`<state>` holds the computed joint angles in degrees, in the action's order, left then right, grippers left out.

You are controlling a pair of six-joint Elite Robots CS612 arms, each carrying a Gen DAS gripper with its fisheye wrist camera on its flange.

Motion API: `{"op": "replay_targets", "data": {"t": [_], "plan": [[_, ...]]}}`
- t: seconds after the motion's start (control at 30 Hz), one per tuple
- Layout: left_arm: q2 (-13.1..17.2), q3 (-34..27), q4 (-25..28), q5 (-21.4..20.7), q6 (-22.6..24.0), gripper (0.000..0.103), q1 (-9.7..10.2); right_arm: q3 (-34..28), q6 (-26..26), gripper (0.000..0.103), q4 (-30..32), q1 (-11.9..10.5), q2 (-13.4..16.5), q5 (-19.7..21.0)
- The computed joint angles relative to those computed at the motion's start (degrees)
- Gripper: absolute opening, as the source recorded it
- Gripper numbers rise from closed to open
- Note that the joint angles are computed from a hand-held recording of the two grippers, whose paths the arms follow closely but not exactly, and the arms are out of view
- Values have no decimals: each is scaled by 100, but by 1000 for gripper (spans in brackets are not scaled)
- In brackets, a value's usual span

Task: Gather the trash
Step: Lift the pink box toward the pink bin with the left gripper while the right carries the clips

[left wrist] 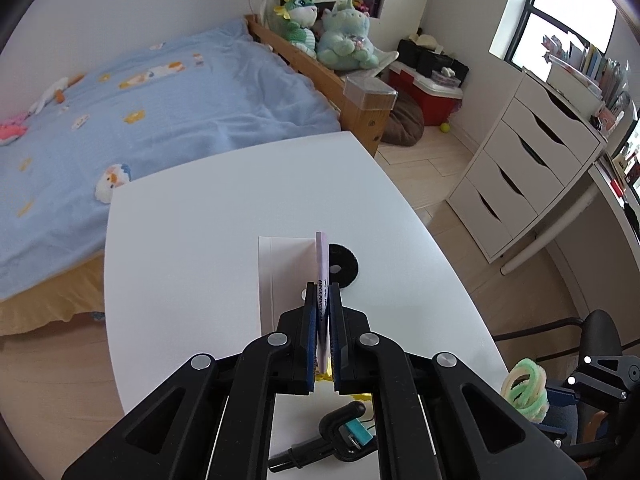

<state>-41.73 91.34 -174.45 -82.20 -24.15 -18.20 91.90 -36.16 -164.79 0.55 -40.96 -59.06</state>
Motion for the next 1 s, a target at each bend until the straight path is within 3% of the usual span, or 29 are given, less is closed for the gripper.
{"op": "replay_targets", "data": {"t": [0.47,1.0], "plan": [[-161,296,-804,453,270,5,-74,63,-59,27,-35,15,-53,53],[-702,1390,-1706,432,533,5,-336,435,-359,27,-295,5,-315,286]]}}
